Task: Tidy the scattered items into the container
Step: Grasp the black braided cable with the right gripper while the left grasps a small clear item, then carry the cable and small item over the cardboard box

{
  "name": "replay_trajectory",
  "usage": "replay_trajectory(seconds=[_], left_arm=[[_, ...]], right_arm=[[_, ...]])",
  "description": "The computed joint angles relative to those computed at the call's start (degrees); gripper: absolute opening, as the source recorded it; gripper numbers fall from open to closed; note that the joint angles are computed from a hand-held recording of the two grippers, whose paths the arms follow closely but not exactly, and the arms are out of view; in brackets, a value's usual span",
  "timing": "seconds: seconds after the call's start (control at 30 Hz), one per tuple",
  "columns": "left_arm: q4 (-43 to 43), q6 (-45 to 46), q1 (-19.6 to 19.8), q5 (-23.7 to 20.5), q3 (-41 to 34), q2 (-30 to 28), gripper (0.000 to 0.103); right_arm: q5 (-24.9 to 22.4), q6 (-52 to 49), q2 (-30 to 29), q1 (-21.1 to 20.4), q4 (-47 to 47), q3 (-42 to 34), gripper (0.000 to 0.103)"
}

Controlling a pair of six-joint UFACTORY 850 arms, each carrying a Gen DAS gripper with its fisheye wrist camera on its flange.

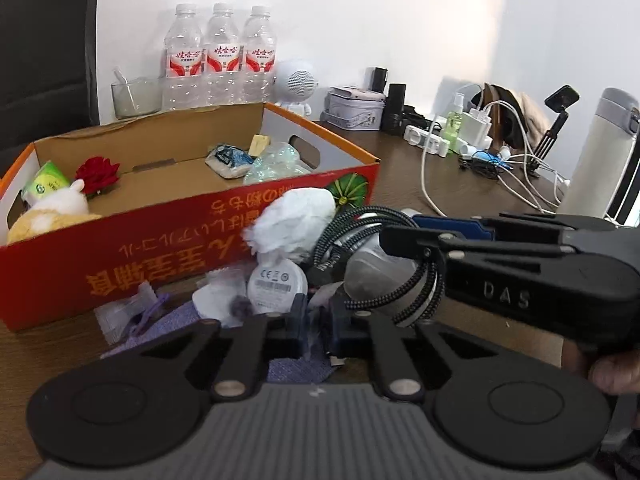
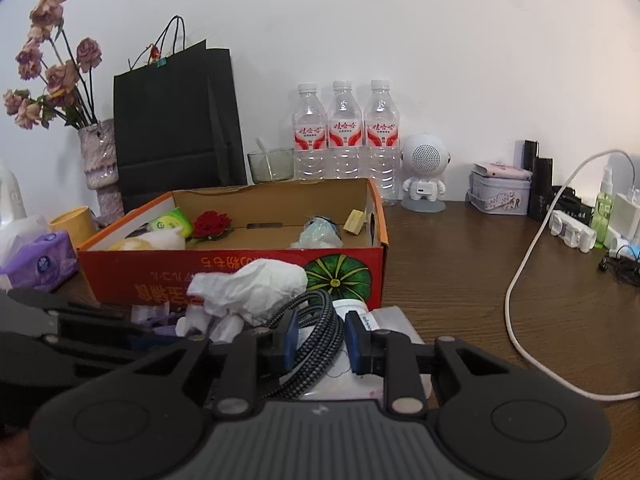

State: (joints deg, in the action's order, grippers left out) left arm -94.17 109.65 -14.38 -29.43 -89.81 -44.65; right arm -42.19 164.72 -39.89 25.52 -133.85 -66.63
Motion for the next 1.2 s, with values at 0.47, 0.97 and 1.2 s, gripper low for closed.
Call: replay_trajectory(seconds=[0.47, 0.97, 1.2], left_arm=[[-40.1, 28.1, 3.9, 0.2, 25.8, 18.8, 0.008], [-49.7, 41.5, 5.2, -9.5, 44.5, 33.4, 0.008], [-49.4, 41.7, 5.4, -10.8, 46.5, 34.3, 0.008]], right_arm=[[-4.7, 6.1, 6.0, 6.6, -8.2, 7.6, 0.014], [-16.9, 4.6, 15.8, 17.5, 0.5, 18.1, 0.014], [-16.4, 6.2, 16.6, 16.9, 1.7, 19.7, 0.014]])
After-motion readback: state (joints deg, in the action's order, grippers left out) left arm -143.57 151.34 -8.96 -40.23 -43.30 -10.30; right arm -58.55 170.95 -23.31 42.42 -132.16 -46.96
